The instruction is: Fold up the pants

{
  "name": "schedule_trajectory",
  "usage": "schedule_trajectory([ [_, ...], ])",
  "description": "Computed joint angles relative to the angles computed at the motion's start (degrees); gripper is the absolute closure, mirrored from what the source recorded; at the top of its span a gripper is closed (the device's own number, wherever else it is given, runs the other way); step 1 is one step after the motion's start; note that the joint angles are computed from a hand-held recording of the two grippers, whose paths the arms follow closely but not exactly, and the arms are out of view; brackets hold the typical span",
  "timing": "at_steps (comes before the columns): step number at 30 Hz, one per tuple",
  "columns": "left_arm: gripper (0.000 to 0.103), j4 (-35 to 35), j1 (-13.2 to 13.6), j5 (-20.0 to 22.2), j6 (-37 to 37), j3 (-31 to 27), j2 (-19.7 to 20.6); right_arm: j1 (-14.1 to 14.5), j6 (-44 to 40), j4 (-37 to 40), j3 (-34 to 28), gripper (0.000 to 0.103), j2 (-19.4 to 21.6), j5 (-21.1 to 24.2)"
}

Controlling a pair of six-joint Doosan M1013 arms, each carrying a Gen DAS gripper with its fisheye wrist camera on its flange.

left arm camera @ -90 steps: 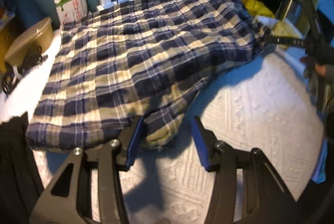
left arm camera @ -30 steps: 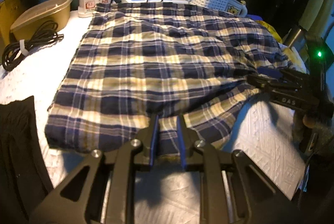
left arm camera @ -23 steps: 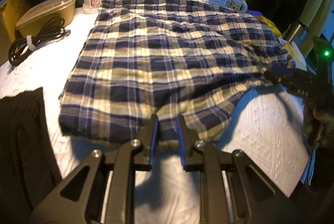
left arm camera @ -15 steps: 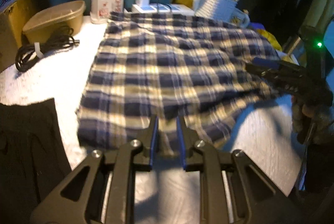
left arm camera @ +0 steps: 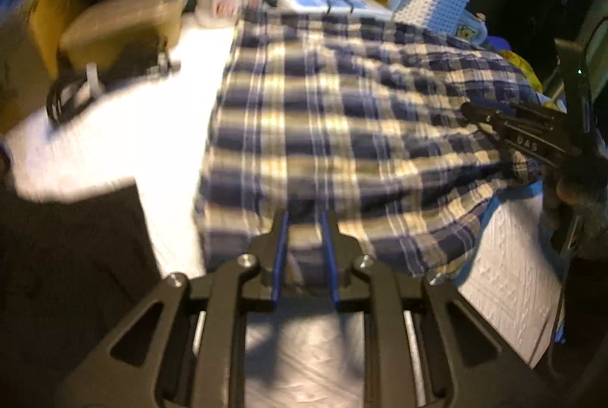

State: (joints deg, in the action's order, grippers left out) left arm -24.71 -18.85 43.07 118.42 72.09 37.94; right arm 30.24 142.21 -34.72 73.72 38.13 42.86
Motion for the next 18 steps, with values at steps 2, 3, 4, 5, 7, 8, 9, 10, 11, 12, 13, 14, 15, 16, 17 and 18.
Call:
schedule_trajectory([
  [2,0.084,-0.73,-0.26,0.54,2.73,-2.90,0.70,-0.18,0.92,-1.08,0.76,0.078,-0.94,-0.72],
  [3,0.084,-1.24,-0.51,1.23,3.52,-4.69,1.42,-0.26,1.92,-2.06,1.14,0.078,-1.39,-0.94],
  [4,0.084,-2.02,-0.75,2.27,4.43,-6.77,2.32,-0.37,3.08,-3.12,1.52,0.078,-1.83,-1.08],
  [5,0.084,-2.38,-1.00,3.11,5.06,-8.67,3.25,-0.49,3.98,-3.88,1.78,0.078,-2.14,-1.17],
  [7,0.084,-0.48,-2.03,5.11,4.39,-13.77,6.05,-0.82,5.76,-5.31,2.83,0.078,-2.97,-1.73],
  [8,0.084,0.16,-2.41,6.48,3.76,-16.28,7.51,-1.07,6.11,-5.47,3.53,0.078,-3.41,-2.65],
  [9,0.084,-0.14,-2.71,8.90,3.54,-19.33,9.36,-1.34,6.24,-5.45,4.24,0.078,-3.79,-3.64],
  [10,0.084,-0.30,-2.95,10.93,3.44,-21.81,10.89,-1.52,6.35,-5.46,4.85,0.078,-4.22,-3.83],
  [11,0.084,0.01,-3.22,12.05,3.37,-23.52,11.95,-1.75,6.71,-5.57,5.46,0.078,-4.61,-3.70],
  [12,0.084,1.55,-3.72,12.89,3.03,-25.52,13.26,-1.99,7.27,-5.64,5.99,0.078,-4.89,-3.51],
  [13,0.084,3.27,-4.06,13.44,2.44,-26.81,14.17,-2.26,7.84,-5.42,6.61,0.078,-5.19,-3.53],
  [14,0.084,5.05,-4.36,14.30,1.74,-28.32,15.21,-2.52,8.16,-5.18,7.21,0.078,-5.48,-3.66],
  [15,0.084,7.04,-4.61,15.55,1.39,-29.96,16.38,-2.82,8.20,-4.77,7.61,0.078,-5.61,-3.52],
  [16,0.084,9.22,-4.76,16.61,1.00,-31.21,17.36,-3.15,7.91,-4.36,7.79,0.078,-5.54,-3.03],
  [17,0.084,9.92,-4.69,17.24,1.03,-31.97,18.02,-3.44,7.45,-3.92,7.85,0.078,-5.41,-2.68],
  [18,0.084,8.68,-4.25,16.26,1.98,-31.60,17.93,-3.79,6.95,-3.40,7.70,0.078,-5.10,-2.03],
])
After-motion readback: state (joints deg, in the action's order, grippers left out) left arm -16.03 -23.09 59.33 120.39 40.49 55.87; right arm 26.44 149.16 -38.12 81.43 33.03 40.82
